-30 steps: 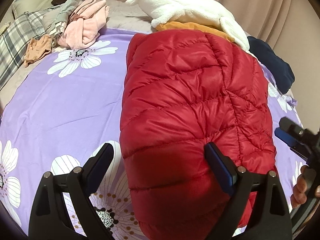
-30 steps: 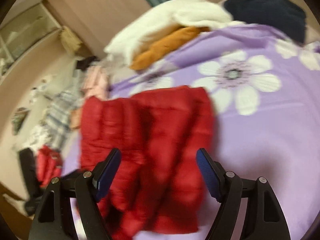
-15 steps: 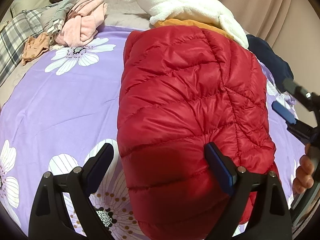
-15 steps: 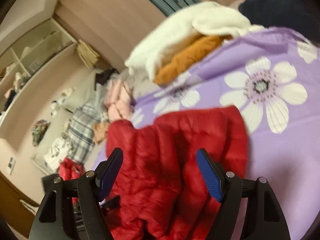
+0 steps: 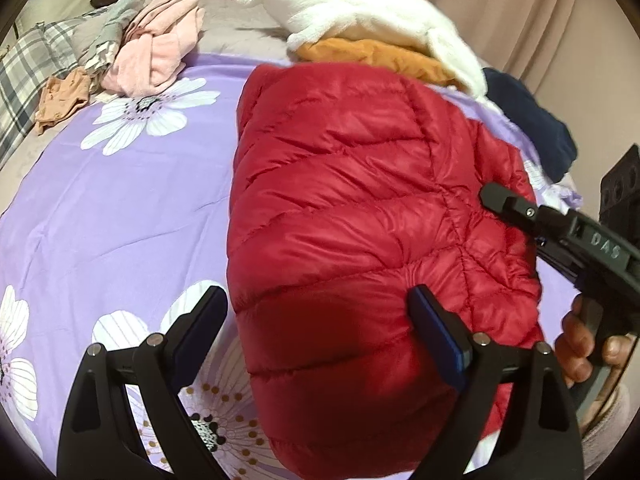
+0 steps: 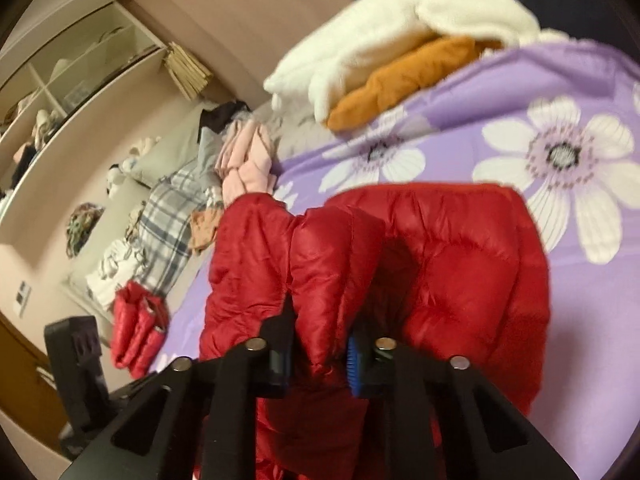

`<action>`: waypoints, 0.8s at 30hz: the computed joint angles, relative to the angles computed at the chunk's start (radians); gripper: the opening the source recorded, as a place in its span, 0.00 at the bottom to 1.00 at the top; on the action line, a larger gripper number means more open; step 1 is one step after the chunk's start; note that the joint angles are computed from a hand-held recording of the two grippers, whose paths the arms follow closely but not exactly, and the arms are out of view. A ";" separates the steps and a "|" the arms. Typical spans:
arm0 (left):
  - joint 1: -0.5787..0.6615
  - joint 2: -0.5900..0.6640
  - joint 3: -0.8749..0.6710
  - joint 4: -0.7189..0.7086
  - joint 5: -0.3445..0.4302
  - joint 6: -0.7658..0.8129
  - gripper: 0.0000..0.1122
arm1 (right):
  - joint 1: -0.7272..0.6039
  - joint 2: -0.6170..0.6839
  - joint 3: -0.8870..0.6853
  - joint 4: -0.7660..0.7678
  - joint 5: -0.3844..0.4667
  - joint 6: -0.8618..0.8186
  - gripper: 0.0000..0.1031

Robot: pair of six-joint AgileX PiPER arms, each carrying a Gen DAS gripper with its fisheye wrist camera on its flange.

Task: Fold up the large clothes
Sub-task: 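Open the right tool and release the jacket while the left tool holds it, then press the folded jacket flat with the left tool and open it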

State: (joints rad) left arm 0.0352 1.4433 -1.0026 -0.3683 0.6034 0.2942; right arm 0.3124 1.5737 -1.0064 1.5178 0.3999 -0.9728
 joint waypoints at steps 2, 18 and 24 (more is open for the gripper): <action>-0.008 -0.029 -0.002 0.006 -0.020 0.003 0.81 | -0.010 -0.034 0.034 0.072 -0.016 -0.063 0.17; -0.049 0.181 -0.225 -0.057 0.005 0.081 0.46 | -0.018 0.009 0.088 0.050 -0.126 -0.066 0.17; -0.066 0.226 -0.236 0.024 0.001 0.062 0.46 | -0.027 0.016 0.099 0.081 -0.107 -0.084 0.21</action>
